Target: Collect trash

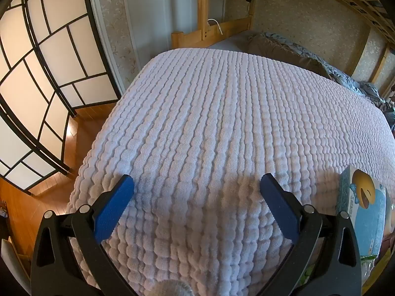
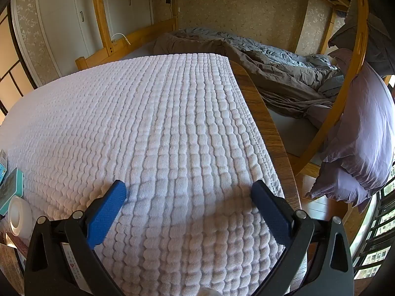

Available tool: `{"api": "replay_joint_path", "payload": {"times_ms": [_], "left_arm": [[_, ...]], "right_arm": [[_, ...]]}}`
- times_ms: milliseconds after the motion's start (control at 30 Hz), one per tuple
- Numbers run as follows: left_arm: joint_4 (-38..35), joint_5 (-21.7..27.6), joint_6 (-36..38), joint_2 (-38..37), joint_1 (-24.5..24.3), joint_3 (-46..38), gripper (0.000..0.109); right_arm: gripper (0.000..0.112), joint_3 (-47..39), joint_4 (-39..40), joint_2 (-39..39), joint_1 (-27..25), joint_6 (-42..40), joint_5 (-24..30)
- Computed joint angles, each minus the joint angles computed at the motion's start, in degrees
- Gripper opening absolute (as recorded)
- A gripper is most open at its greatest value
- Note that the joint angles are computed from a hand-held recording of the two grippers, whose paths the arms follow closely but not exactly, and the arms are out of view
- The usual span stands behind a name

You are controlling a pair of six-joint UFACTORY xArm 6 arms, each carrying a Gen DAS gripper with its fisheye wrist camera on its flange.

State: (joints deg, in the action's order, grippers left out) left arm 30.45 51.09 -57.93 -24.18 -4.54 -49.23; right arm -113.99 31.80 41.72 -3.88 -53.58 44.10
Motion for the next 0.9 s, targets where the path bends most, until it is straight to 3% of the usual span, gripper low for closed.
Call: {"api": "replay_joint_path", "payload": {"times_ms": [900], "left_arm": [[-0.24, -0.27, 0.12, -0.09, 0.09, 0.12, 0.102]], "right_arm": [[0.099, -0.22, 0.05, 0.18, -0.01, -0.04, 0.04]]}}
